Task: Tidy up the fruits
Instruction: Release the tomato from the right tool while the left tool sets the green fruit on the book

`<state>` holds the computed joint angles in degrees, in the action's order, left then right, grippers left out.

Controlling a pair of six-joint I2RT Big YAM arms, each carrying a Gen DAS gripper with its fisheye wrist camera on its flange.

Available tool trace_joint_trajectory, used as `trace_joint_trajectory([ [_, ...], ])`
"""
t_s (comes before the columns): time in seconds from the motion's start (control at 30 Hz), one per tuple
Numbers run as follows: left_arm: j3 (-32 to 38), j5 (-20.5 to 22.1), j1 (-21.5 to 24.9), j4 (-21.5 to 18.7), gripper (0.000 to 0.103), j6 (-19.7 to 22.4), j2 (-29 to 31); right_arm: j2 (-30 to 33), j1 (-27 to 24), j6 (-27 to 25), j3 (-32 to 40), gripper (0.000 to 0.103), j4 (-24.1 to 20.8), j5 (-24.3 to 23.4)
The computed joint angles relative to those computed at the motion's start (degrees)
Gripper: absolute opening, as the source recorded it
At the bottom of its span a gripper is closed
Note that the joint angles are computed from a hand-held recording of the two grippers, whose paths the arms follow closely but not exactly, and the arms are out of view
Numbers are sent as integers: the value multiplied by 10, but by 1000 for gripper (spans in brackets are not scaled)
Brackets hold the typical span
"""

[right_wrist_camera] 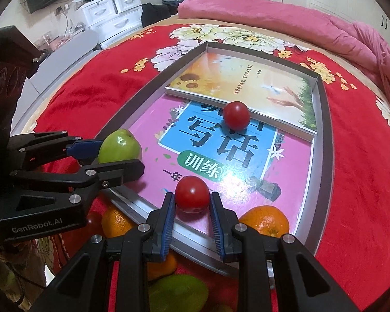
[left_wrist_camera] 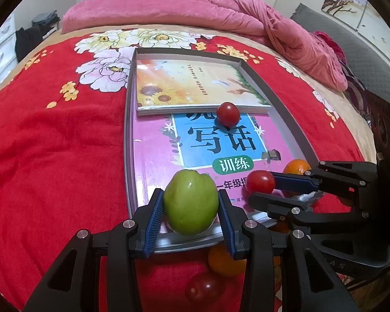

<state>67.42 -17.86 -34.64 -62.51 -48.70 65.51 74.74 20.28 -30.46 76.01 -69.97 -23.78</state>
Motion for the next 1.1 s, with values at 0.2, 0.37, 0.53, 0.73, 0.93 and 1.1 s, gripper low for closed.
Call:
trace_joint_trajectory([
  [0.2, 0, 0, 0, -1, 42, -7, -1, -2, 1, -11, -1, 27, 3, 0],
  [0.37, -2, -1, -2, 0, 42, -14, -3, -2, -2, -13, -1, 27, 3, -7],
  [0.53, -5, 4, 0, 5, 42, -24, -8, -9, -9, -24, -4, 32, 4, -25],
  [0.73, -5, 4, -2, 2, 43, -31, -8, -26, -17, -33, -10, 47, 11, -33],
  [0.93, -6, 13, -2, 4, 44, -50, -14, -38, -28, -34, -14, 51, 12, -45],
  [1.1, -2, 4, -6, -3, 45, -59, -15, -47, -37, -38, -16, 52, 17, -50],
])
